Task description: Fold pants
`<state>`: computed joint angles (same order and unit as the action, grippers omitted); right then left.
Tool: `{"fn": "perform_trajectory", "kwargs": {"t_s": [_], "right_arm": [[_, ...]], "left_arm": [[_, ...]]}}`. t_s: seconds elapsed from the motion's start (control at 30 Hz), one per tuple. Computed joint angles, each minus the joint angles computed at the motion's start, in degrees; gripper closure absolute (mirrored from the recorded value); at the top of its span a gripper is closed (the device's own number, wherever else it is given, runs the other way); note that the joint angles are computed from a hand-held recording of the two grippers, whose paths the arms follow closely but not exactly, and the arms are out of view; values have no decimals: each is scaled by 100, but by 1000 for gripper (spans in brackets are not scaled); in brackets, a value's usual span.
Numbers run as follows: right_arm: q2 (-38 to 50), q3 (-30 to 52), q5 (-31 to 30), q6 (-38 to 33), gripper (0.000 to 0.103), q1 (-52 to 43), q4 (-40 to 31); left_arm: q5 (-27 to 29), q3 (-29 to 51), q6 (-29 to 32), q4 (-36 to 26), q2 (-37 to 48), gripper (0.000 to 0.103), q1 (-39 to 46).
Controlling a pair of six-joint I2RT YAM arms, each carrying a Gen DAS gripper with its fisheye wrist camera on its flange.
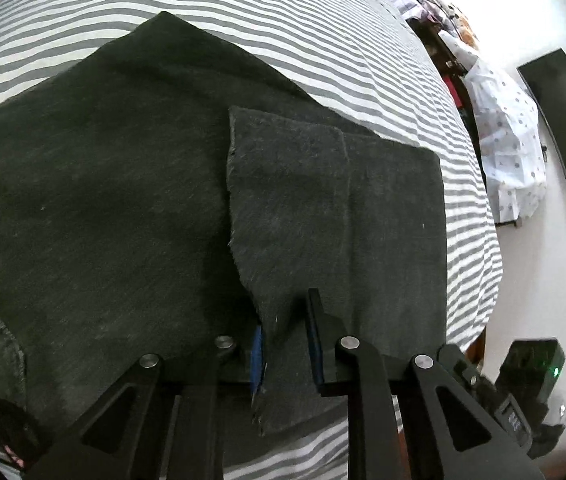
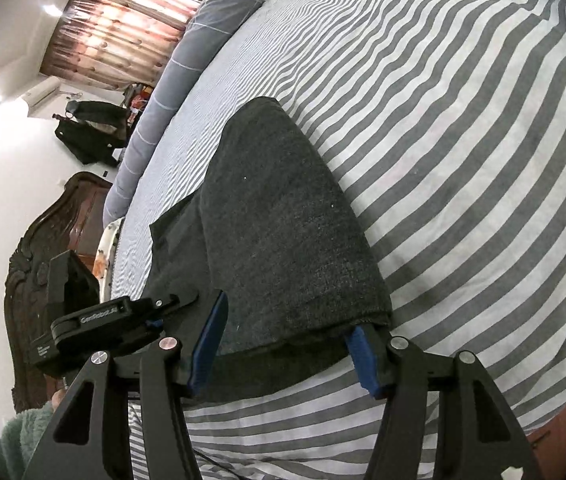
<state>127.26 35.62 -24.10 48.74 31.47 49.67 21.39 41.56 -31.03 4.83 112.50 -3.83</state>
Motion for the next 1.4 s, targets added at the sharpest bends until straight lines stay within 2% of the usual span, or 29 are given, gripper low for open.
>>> {"fn": "perform_trajectory", "kwargs": {"t_s": [0.1, 0.13, 0.17, 0.23, 0.3, 0.33, 0.37, 0.4, 0.5, 0.67, 0.83, 1.0, 1.03, 1.1, 1.13, 1.17, 1.27, 1.4], "right_arm": [[84, 18, -1, 149, 47, -15, 130], [118, 33, -19, 227, 47, -26, 176], [152, 49, -40, 280, 47, -40, 207], [179, 67, -66, 372, 50, -52, 224], [156, 89, -65, 363, 67, -68, 117], [141, 95, -65, 349, 73, -83, 48], [124, 93, -86, 338, 85, -105, -2], [121, 104, -131, 311, 89, -131, -32], [-33, 98, -140, 211, 91, -83, -138], [-399, 317, -37, -75, 92, 242, -658], [-398, 705, 24, -177, 92, 584, -1059], [-262, 1161, 328, -409, 92, 888, -1761], [-247, 1257, 412, -444, 91, 933, -1941], [-249, 1344, 652, -487, 77, 1001, -2210], [-280, 1353, 791, -499, 73, 1005, -2310], [-338, 1270, 948, -455, 72, 974, -2297], [-388, 916, 870, -210, 72, 782, -1867], [-178, 553, 564, 196, 77, 509, -1273]], "left_arm": [[-17, 63, -205, 172, 109, 85, -39], [-73, 59, -218, 179, 103, 95, -47], [-115, 35, -224, 206, 84, 99, -60], [-140, -91, -231, 315, -45, 100, -66], [-366, -281, -245, 388, -320, 100, -171], [-498, -345, -234, 371, -467, 100, -240], [-571, -375, -215, 325, -581, 100, -271], [-640, -412, -198, 271, -713, 100, -300], [-654, -501, -107, 21, -1157, 100, -255], [-871, -653, 275, -459, -1904, 100, -124], [-871, -888, 617, -838, -2396, 100, 266], [-874, -963, 725, -705, -1775, 100, 542], [-899, -975, 728, -576, -1536, 100, 567], [-1013, -986, 732, -371, -1291, 100, 502], [-1089, -1007, 675, -283, -1252, 100, 423], [-1132, -1001, 661, -247, -1229, 100, 376], [-1144, -1017, 684, -140, -1175, 100, 326], [-1051, -1063, 658, 23, -1034, 99, 407]]}}
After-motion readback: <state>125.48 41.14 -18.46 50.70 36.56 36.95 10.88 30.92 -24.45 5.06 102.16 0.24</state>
